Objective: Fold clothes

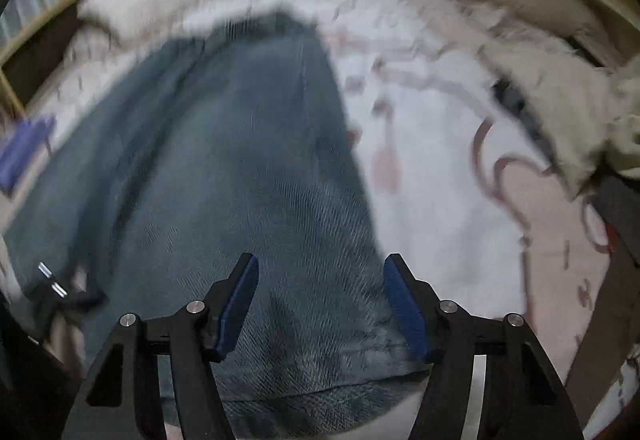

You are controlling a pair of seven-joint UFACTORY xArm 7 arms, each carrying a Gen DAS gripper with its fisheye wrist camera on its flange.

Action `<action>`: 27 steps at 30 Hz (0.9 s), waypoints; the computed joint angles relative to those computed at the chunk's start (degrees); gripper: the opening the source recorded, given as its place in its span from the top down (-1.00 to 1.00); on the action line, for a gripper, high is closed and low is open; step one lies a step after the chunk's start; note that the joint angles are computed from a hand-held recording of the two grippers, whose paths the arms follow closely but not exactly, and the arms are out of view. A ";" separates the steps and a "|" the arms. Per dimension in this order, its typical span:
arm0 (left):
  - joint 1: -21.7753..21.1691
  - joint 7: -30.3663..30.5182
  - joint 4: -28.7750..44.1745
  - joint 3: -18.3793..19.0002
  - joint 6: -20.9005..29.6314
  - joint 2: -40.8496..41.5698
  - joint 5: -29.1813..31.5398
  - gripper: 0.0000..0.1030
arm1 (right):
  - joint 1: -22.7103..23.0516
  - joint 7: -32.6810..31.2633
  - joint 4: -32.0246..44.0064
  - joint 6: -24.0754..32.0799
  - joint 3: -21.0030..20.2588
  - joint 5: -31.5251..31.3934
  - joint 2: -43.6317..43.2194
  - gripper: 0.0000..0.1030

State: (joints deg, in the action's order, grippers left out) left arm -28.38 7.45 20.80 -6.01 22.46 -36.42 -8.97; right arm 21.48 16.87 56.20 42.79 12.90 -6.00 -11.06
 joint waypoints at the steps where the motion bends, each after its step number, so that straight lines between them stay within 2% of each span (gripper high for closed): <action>1: -0.97 1.49 -0.60 1.26 0.33 -1.14 -0.42 -0.99 | 0.07 -0.79 0.45 3.29 0.23 -0.76 0.91 -0.16; 2: -1.68 2.66 -1.24 2.36 0.39 -2.42 -1.04 -0.99 | 0.33 -2.21 -0.33 5.50 0.24 -1.06 0.63 -0.16; 6: -9.29 7.33 -2.55 10.72 -1.26 -7.31 -10.65 -0.99 | 0.88 -7.40 -6.06 6.48 -1.37 2.82 -6.78 -0.16; 9: -12.50 10.36 -1.25 12.32 -4.47 -8.52 -14.58 -0.99 | 0.67 -7.60 -9.94 8.15 -1.21 4.00 -11.57 -0.16; 11: -12.81 10.91 -0.06 11.36 -5.32 -7.26 -14.95 -0.99 | 0.71 -7.61 -12.26 8.11 -2.12 6.94 -14.81 -0.16; 13: -11.64 10.47 0.51 9.74 -5.24 -5.35 -14.48 -0.99 | -0.17 -6.41 -13.93 7.95 -1.57 6.70 -18.38 -0.16; 15: -8.07 8.70 -0.19 5.99 -4.62 -4.24 -11.93 -0.99 | -0.81 -6.59 -16.42 5.57 -1.33 5.74 -22.62 -0.16; 18: -2.37 5.35 -1.14 0.52 -3.64 -3.14 -6.24 -0.98 | -2.81 -4.86 -17.36 5.10 1.52 1.44 -25.12 -0.17; 19: -1.16 4.18 -1.71 -0.50 -3.50 -3.60 -4.84 -0.98 | -2.94 -4.94 -17.34 5.07 1.63 0.90 -24.99 -0.16; 21: -0.50 2.76 -2.09 -0.22 -3.70 -3.89 -3.56 -0.95 | -3.15 -5.03 -17.42 4.50 1.56 0.23 -24.68 -0.16; 23: -0.61 2.01 -1.45 0.83 -2.76 -3.35 -3.10 -0.81 | -3.29 -4.90 -17.58 3.68 1.41 0.02 -24.35 -0.17; 24: -0.58 1.70 -1.06 1.22 -2.12 -3.08 -2.98 -0.66 | -3.34 -4.74 -17.65 3.34 1.40 -0.04 -24.18 -0.16; 27: 1.55 -0.75 -0.37 -0.91 0.05 -2.38 -0.74 -0.40 | -3.03 -4.65 -18.27 2.62 1.50 -0.17 -24.48 -0.16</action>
State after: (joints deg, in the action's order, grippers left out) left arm -26.83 6.70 20.44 -6.91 22.51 -38.80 -9.71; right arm 18.45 12.22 37.93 45.42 14.40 -6.16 -35.54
